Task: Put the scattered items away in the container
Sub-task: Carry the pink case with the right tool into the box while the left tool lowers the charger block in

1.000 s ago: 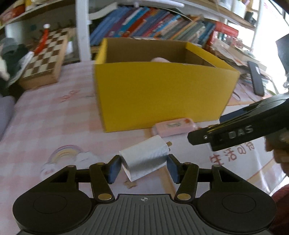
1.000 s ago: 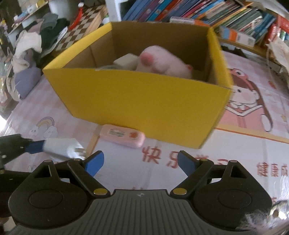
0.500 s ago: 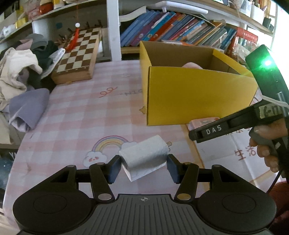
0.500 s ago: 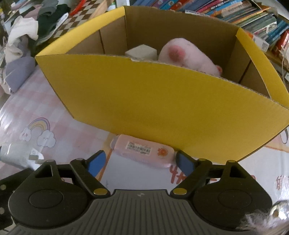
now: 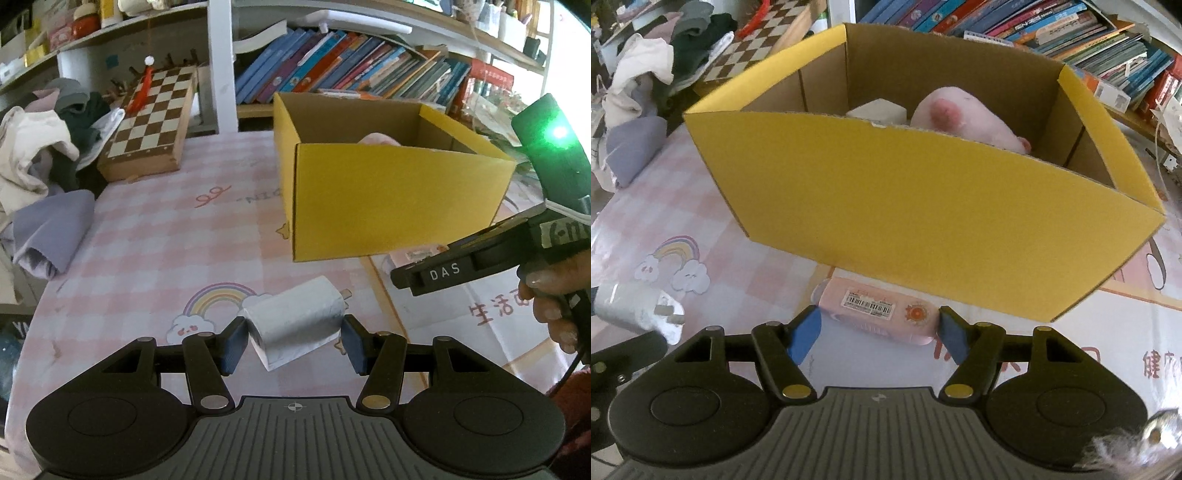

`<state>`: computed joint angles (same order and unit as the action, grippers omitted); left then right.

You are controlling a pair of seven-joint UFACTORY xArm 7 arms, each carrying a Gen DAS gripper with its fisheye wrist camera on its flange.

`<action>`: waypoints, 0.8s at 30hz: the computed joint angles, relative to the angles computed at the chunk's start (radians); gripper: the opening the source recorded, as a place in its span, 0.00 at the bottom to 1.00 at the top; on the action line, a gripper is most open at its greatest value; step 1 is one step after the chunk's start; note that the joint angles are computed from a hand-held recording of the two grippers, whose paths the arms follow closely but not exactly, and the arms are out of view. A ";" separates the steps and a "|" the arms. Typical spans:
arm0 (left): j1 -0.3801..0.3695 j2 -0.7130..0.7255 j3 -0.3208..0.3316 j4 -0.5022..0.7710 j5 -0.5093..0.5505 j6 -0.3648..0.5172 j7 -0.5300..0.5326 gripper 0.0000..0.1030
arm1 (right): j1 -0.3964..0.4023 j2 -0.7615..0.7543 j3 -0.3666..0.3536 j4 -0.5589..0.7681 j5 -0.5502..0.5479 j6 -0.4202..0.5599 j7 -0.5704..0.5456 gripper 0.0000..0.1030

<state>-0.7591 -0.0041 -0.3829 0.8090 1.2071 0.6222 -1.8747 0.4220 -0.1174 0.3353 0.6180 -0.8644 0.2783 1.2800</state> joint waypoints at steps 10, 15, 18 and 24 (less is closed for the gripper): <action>-0.010 -0.017 -0.014 -0.011 0.047 -0.018 -0.024 0.53 | -0.004 -0.098 0.054 -0.063 0.078 0.002 -0.020 0.65; -0.014 -0.035 -0.025 -0.021 0.056 -0.024 -0.028 0.53 | -0.005 -0.172 0.086 -0.112 0.126 -0.001 -0.028 0.65; -0.012 -0.056 -0.032 -0.031 0.066 -0.028 -0.037 0.53 | 0.009 -0.227 0.094 -0.143 0.202 0.004 -0.078 0.65; -0.002 -0.085 -0.051 -0.036 0.081 -0.035 -0.051 0.53 | 0.006 -0.339 0.144 -0.183 0.304 0.026 -0.137 0.65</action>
